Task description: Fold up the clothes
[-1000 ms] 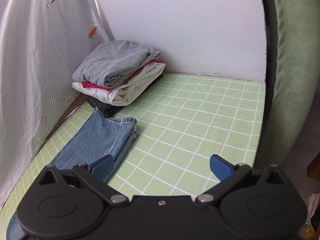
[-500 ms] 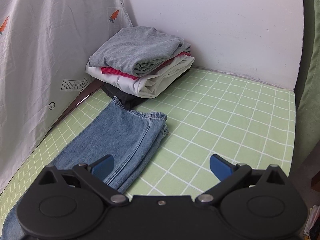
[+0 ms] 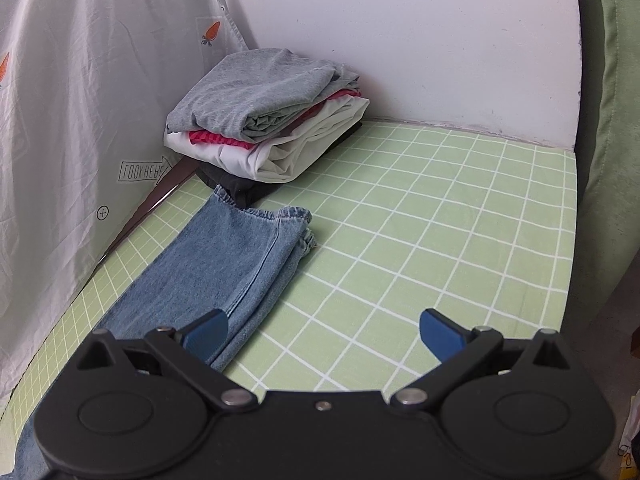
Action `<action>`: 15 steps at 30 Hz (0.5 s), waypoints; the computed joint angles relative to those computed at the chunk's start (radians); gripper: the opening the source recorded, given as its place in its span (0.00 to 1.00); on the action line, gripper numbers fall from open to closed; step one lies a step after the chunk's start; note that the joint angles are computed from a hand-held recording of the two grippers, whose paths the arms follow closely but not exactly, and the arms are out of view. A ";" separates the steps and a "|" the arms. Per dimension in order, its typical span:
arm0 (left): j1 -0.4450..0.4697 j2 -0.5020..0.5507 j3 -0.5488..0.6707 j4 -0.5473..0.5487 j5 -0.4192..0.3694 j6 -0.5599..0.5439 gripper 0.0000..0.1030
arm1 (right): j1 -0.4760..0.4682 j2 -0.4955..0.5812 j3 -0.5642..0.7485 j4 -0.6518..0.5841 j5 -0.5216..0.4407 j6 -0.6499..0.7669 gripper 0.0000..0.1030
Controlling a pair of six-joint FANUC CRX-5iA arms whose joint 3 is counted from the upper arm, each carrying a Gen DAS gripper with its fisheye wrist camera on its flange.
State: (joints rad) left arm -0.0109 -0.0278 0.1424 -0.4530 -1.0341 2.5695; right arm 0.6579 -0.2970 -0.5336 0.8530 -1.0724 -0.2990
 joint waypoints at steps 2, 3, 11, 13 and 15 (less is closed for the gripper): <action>-0.045 -0.007 0.018 -0.041 0.018 -0.029 0.18 | -0.010 -0.011 -0.011 -0.005 0.017 0.004 1.00; -0.064 -0.009 0.024 -0.053 0.034 -0.049 0.18 | -0.017 -0.017 -0.017 -0.009 0.029 0.008 1.00; -0.206 0.025 0.090 -0.042 0.174 -0.208 0.17 | -0.074 -0.047 -0.043 -0.044 0.100 0.080 1.00; -0.229 0.050 0.104 0.010 0.216 -0.265 0.17 | -0.089 -0.055 -0.048 -0.052 0.114 0.102 1.00; -0.258 0.084 0.112 0.061 0.247 -0.322 0.17 | -0.104 -0.064 -0.055 -0.059 0.125 0.123 1.00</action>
